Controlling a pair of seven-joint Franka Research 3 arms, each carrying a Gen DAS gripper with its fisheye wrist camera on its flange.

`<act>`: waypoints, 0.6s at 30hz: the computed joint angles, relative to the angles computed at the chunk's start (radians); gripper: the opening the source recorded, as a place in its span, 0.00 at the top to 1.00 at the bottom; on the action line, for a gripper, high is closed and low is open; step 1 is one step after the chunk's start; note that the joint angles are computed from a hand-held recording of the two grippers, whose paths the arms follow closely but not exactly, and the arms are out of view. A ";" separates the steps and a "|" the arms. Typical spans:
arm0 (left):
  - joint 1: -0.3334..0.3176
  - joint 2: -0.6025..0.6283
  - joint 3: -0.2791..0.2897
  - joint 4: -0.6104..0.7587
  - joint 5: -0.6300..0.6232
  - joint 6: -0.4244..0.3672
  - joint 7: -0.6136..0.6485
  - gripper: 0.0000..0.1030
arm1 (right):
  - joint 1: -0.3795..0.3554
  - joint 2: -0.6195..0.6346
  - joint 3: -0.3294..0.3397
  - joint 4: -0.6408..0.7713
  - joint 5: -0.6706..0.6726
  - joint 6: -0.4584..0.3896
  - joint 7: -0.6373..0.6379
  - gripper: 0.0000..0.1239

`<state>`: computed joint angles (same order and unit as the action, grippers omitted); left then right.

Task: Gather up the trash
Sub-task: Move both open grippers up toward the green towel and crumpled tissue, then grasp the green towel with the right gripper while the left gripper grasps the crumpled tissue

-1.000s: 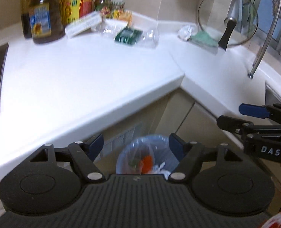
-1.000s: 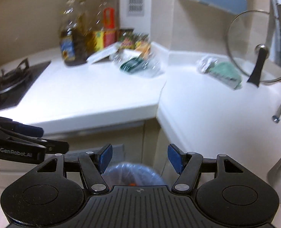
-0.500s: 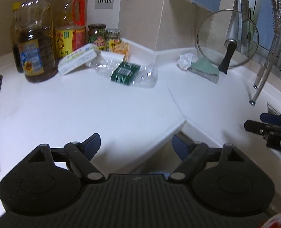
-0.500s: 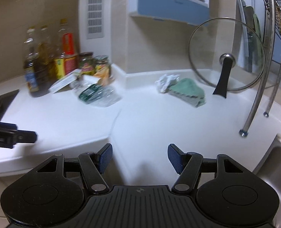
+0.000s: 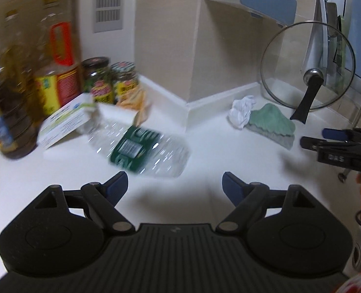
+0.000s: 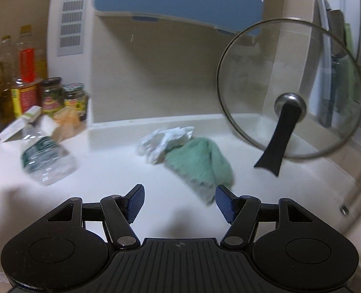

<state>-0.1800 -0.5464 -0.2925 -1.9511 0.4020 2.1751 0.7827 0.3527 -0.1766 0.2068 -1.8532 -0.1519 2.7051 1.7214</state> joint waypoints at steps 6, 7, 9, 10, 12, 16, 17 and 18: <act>0.010 0.174 -0.024 0.143 0.045 0.005 0.009 0.19 | 0.025 0.177 -0.053 0.157 0.089 -0.008 -0.190 0.48; 0.005 0.198 -0.023 0.163 0.048 0.006 0.014 0.19 | 0.030 0.201 -0.059 0.181 0.087 -0.015 -0.208 0.48; -0.004 0.244 -0.017 0.196 0.054 0.015 0.031 0.19 | 0.039 0.246 -0.069 0.223 0.084 -0.027 -0.245 0.48; -0.010 0.266 -0.013 0.213 0.055 0.019 0.041 0.19 | 0.045 0.264 -0.075 0.240 0.077 -0.029 -0.257 0.48; -0.018 0.308 -0.003 0.246 0.051 0.030 0.057 0.18 | 0.059 0.308 -0.089 0.289 0.050 -0.057 -0.278 0.48; -0.030 0.375 0.014 0.301 0.053 0.051 0.087 0.16 | 0.076 0.370 -0.111 0.360 0.041 -0.091 -0.305 0.48; -0.032 0.388 0.018 0.312 0.052 0.056 0.093 0.16 | 0.077 0.384 -0.114 0.376 0.049 -0.101 -0.313 0.48; -0.034 0.401 0.022 0.321 0.049 0.061 0.099 0.16 | 0.078 0.398 -0.116 0.394 0.061 -0.113 -0.319 0.48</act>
